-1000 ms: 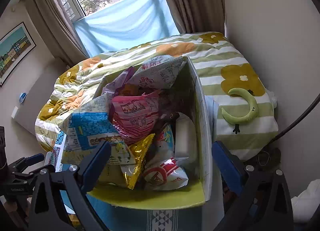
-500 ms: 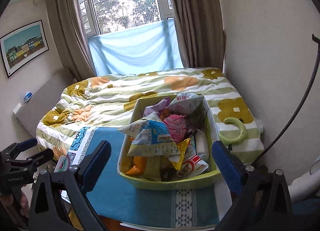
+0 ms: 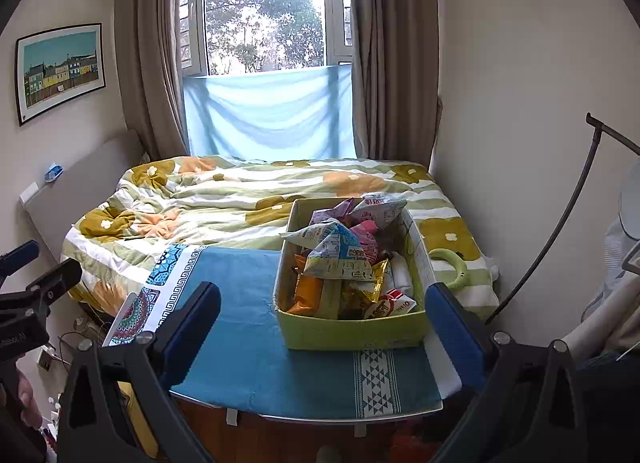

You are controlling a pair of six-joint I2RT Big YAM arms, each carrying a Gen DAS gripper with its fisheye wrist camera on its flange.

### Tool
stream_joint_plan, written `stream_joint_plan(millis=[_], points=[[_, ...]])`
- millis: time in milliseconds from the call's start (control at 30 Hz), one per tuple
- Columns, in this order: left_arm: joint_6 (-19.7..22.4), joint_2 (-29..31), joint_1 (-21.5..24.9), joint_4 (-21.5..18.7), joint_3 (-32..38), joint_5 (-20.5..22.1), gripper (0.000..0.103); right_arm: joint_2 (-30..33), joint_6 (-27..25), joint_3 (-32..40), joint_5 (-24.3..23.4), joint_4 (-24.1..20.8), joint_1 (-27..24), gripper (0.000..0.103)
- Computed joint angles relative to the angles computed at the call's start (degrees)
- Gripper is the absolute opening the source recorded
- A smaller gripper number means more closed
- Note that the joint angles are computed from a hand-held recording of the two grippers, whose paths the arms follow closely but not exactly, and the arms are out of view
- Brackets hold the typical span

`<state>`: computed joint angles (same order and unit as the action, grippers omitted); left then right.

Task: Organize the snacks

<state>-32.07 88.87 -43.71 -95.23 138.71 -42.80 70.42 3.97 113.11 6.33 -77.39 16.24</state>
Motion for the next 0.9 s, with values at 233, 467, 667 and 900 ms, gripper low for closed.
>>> stream_joint_plan(millis=[233,467,667,900], points=[[0.3,0.2,-1.1,-0.2,0.7,-0.9,0.103,-1.4,1.1,-1.3,2.1,0.5,2.1,0.102],[0.1,0.0,-1.4,0.0,0.2,-0.9,0.103,-1.4,1.6,-1.5,3.2,0.2,2.9,0.102],[0.0,0.3,-1.4,-0.3,0.6,-0.8,0.103,-1.4,1.9,-1.4,3.5,-0.1,3.3,0.102],[0.0,0.5,-1.3,-0.5,0.9,-0.5,0.103,-1.0,2.1,-1.4,3.1,0.0,3.0,0.102]])
